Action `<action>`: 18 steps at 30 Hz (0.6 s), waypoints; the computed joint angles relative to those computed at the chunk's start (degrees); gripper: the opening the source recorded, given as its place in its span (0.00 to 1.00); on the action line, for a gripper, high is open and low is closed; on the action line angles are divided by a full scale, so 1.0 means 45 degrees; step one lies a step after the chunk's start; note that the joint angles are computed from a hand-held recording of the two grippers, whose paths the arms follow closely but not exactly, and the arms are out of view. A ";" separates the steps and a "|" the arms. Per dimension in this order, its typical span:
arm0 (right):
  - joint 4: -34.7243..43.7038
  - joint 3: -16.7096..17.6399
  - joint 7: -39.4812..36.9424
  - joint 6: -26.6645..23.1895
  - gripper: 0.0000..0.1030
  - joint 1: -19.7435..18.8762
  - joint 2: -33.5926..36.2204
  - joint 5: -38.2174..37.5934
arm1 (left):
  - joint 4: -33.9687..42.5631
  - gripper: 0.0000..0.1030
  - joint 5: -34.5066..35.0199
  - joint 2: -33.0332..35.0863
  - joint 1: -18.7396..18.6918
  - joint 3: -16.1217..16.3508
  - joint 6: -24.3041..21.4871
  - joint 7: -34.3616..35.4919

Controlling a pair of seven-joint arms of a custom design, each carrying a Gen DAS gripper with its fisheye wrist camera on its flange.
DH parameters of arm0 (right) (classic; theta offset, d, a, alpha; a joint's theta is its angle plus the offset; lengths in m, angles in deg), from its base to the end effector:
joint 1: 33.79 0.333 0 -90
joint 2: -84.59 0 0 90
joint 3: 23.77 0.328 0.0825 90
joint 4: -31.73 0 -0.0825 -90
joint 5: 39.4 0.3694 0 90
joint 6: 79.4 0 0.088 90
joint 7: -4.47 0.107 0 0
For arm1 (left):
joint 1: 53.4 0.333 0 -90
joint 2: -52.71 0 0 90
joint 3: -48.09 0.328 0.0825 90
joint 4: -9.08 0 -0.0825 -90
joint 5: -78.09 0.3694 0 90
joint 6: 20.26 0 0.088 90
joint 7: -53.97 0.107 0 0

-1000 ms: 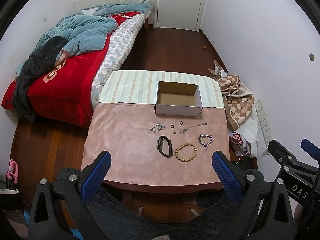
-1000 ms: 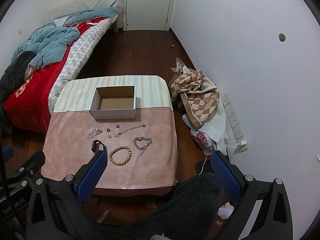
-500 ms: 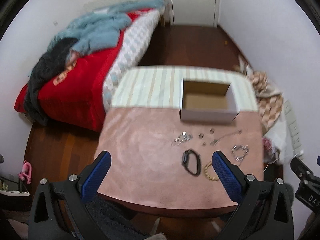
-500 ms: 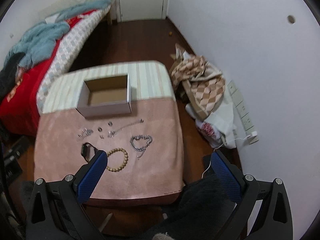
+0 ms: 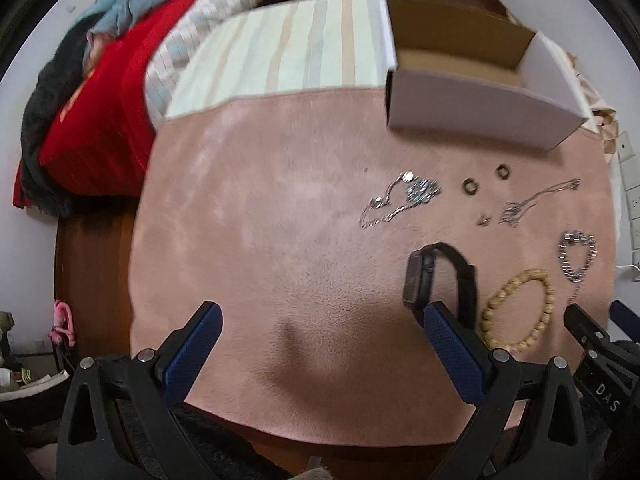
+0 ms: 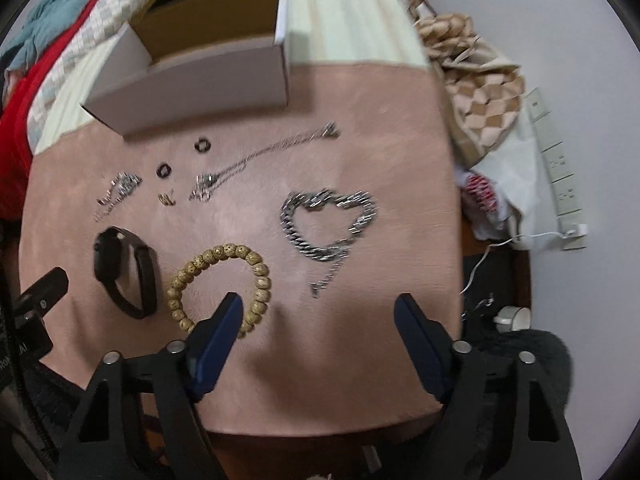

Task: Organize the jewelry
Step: 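Move left tool to black smartwatch while right tool reaches wooden bead bracelet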

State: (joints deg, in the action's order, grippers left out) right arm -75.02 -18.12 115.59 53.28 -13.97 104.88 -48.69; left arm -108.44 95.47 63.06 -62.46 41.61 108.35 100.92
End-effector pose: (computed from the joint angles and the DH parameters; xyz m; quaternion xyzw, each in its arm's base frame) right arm 0.5756 0.2655 0.3586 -0.7635 0.6422 -0.0608 0.0302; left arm 0.5543 -0.1433 0.3748 -0.7982 0.5924 0.0219 0.1068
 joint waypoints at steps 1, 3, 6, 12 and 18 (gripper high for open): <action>0.0077 0.0083 -0.0115 0.0100 0.70 -0.0045 0.0253 0.0190 | 0.0029 1.00 -0.0105 0.0117 0.0022 0.0002 0.0018 0.0003; 0.0232 0.0166 -0.0223 0.0045 0.63 -0.0039 0.0567 0.0367 | 0.0069 1.00 -0.0344 0.0294 0.0062 0.0016 0.0097 0.0050; 0.0329 0.0295 -0.0515 0.0054 0.52 -0.0047 0.0890 0.0652 | -0.0004 1.00 -0.0542 0.0433 0.0062 0.0036 0.0338 0.0218; -0.0048 0.0184 -0.0499 0.0495 0.09 0.0218 0.0722 0.0161 | -0.0019 1.00 -0.1424 0.0694 0.0167 0.0007 0.0871 0.0893; 0.0023 0.0226 -0.0764 0.0100 0.10 0.0013 0.0592 0.0512 | -0.0005 0.60 -0.2294 0.1155 0.0222 -0.0001 0.1420 0.1734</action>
